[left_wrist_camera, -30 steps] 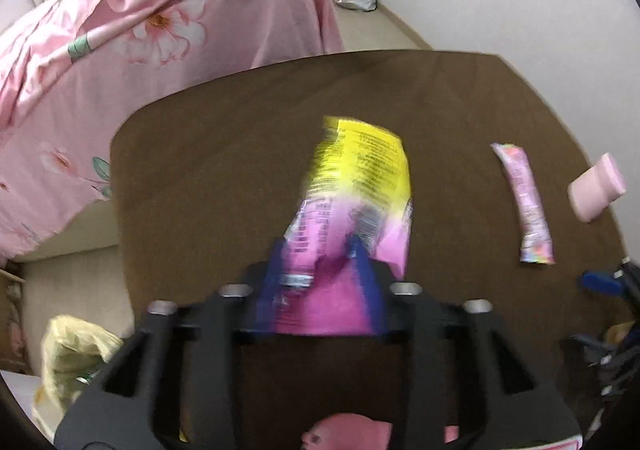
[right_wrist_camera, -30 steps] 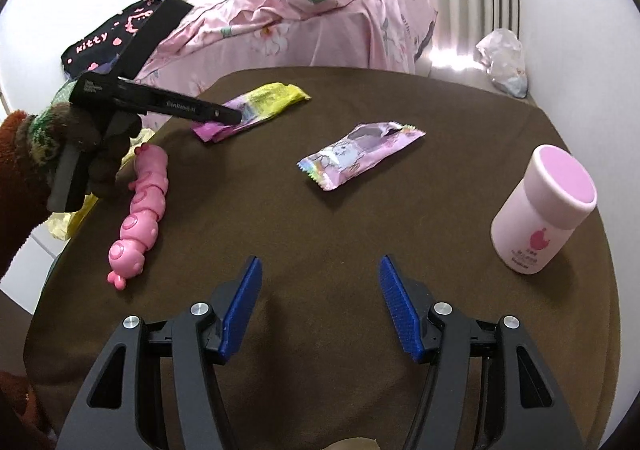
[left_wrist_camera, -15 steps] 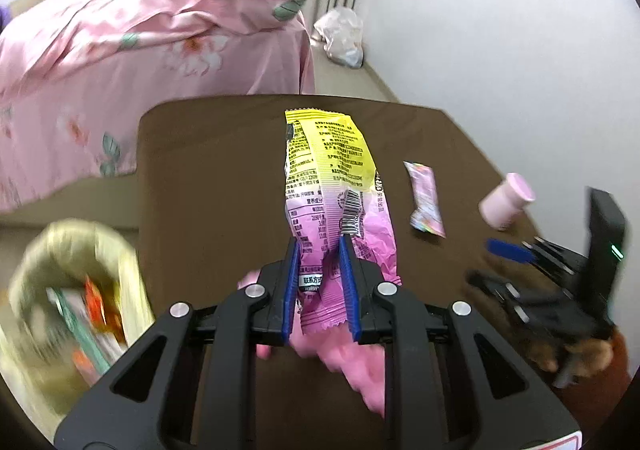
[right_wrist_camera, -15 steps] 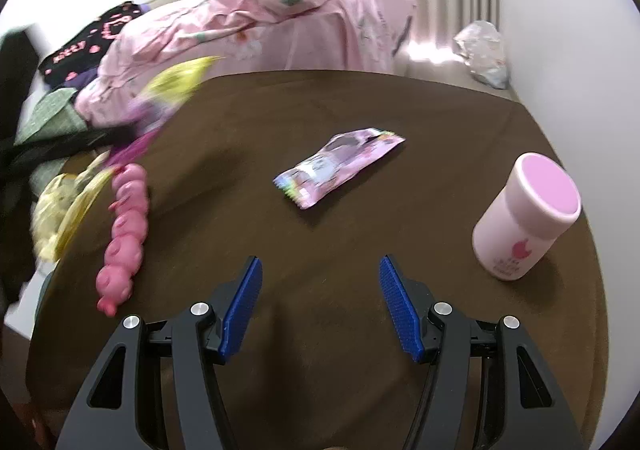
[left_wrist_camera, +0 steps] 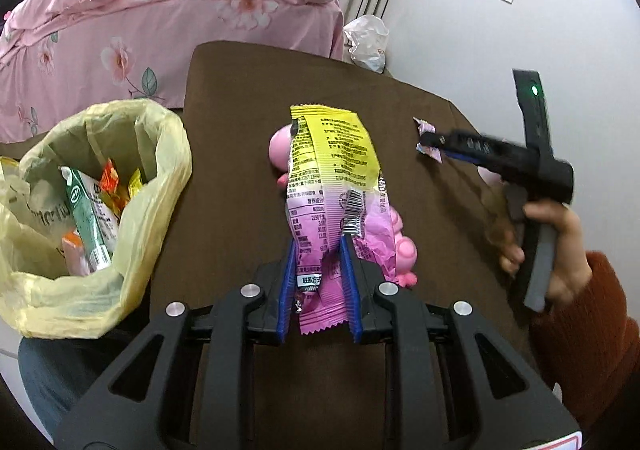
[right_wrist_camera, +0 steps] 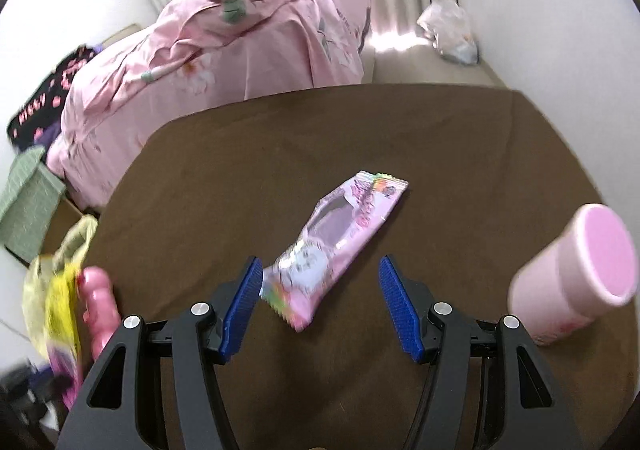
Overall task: Collect trash
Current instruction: 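Grasp the pink Hello Kitty candy pack with the right tool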
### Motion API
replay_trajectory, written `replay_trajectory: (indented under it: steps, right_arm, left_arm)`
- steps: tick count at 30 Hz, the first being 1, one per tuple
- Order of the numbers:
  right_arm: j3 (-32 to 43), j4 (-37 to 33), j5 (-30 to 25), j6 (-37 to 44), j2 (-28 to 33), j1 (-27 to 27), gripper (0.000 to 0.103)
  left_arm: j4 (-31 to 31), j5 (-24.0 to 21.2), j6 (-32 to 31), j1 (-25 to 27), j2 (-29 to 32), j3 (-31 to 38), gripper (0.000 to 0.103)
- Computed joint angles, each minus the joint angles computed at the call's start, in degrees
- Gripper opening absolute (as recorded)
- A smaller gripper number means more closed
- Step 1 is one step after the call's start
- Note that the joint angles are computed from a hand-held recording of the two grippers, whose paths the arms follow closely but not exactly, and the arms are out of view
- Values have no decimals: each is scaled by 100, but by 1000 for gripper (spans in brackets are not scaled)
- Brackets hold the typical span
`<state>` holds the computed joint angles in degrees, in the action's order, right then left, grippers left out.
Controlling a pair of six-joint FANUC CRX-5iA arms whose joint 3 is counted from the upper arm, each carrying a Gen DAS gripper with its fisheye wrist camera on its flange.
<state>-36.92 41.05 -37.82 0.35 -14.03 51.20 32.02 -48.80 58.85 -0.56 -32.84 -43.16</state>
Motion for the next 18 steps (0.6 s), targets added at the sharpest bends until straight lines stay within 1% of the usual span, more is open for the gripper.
replay_trajectory:
  steps: [1,2,4,8,11,16,17,18]
  right_arm:
    - [81,-126,16,150,72,-24,45]
    - [179,-296,20,366,142,-36,34]
    - [198,-190,-16,438,186,31,27]
    - [106,111,-264,424,132,302,26]
    - [-68,291,-458,367,-102,592,25]
    - [-416,592,-873,37,-641,1210,25]
    - [-480,642,-993,-40,-756,1376,25]
    - [-519,666,-1069,-86,-826,1484,25]
  left_arm:
    - [64,-32,-44,28,-5,-37,21]
    - [121,-54,-84,61,-11,-68,21]
    - [250,-99,-155,130,-36,-125,21]
    - [397,-178,-235,246,-83,-188,22]
    - [482,-243,-276,311,-50,-189,24]
    - [605,-378,-354,373,-22,-193,36]
    - [564,-364,-316,355,-34,-186,37]
    - [474,-327,-252,316,-35,-158,41]
